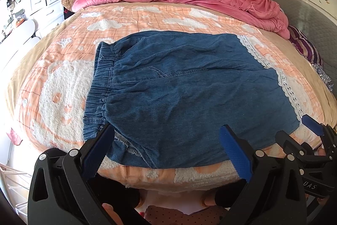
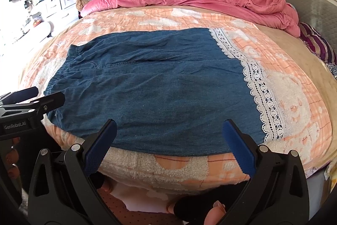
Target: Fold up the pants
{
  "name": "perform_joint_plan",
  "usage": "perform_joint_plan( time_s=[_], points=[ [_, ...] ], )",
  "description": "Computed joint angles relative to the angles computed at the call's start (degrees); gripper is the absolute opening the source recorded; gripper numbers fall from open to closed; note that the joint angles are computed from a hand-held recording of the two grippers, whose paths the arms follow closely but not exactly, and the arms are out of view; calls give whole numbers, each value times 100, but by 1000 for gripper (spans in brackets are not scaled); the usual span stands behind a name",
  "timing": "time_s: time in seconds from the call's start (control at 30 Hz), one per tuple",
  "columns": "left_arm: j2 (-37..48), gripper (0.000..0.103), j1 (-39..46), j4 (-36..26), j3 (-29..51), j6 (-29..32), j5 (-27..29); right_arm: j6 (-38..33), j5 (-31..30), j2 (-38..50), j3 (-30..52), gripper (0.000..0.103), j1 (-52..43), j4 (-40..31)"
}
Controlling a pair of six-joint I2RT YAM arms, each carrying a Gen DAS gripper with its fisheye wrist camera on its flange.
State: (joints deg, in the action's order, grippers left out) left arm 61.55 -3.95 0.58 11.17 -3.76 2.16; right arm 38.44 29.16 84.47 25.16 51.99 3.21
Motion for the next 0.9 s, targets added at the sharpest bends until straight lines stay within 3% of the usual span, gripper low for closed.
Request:
perform_joint_plan(
  time_s=[0.63,0.9],
  points=[
    [-14,99,53,-1,-12,46,50,-11,46,-5,-6,95,-9,-3],
    [271,99,-12,264,-12,31,16,3,55,19,-2,95,-8,14]
  ],
)
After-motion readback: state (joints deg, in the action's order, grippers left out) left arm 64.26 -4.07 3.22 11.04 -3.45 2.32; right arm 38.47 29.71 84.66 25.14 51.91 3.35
